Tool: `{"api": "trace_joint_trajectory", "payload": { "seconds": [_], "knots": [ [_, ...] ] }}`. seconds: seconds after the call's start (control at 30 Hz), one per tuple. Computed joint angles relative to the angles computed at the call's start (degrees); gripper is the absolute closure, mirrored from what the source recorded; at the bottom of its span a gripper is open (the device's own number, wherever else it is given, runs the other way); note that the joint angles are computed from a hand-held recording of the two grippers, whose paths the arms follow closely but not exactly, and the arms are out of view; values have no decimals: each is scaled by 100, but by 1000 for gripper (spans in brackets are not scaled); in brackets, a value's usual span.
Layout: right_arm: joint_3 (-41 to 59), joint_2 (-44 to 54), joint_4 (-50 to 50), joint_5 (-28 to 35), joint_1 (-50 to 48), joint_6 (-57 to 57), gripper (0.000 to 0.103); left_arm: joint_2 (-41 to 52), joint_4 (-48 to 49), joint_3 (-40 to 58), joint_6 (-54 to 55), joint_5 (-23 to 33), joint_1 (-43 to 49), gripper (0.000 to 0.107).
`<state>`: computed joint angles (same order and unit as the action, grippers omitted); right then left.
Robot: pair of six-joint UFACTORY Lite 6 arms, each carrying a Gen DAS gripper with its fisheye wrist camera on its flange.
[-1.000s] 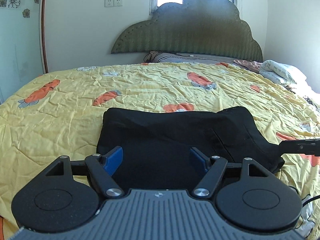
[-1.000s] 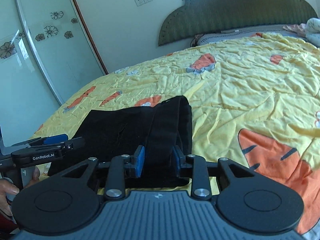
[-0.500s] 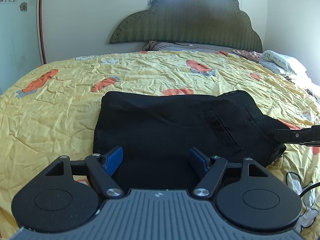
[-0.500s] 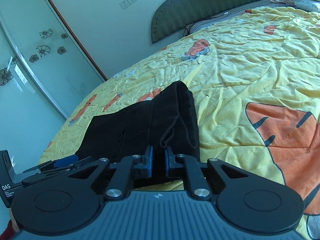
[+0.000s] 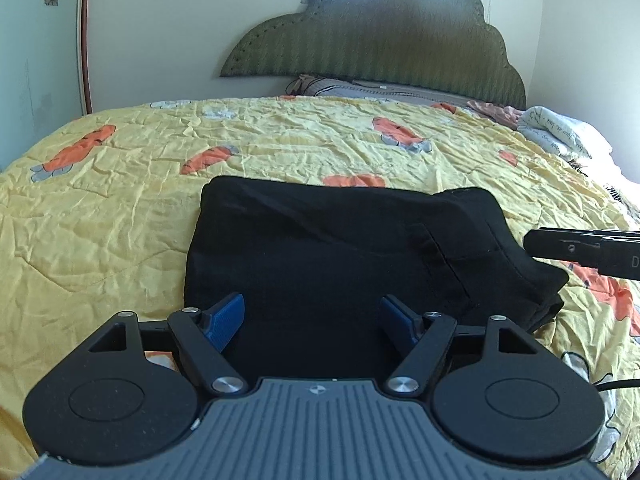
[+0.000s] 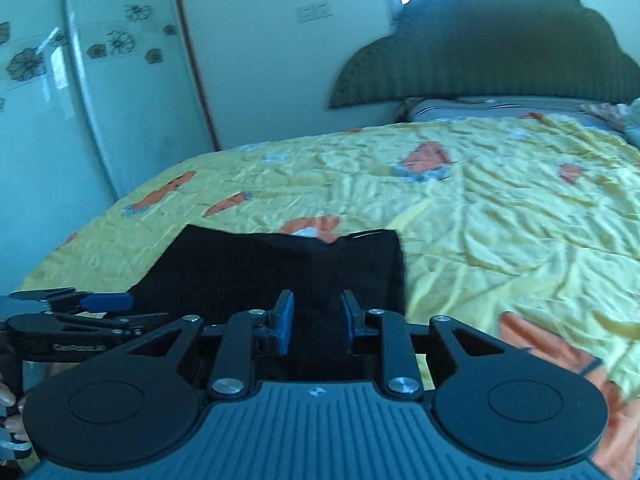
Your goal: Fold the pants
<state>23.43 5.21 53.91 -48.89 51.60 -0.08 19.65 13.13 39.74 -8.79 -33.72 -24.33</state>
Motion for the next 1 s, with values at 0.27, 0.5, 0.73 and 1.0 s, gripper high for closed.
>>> {"api": "trace_joint_trajectory", "payload": {
  "seconds": [0.27, 0.5, 0.73, 1.0],
  "knots": [
    [541, 753, 299, -28, 17, -40, 72, -100, -968, -16, 610, 203, -329, 29],
    [911, 1171, 853, 136, 71, -884, 58, -191, -1302, 4, 814, 391, -440, 29],
    [770, 990, 793, 148, 86, -750, 56, -185, -1669, 13, 1126, 409, -559, 28],
    [834, 1087, 775, 140, 67, -781, 54, -129, -1884, 39, 1317, 390, -630, 25]
  ]
}}
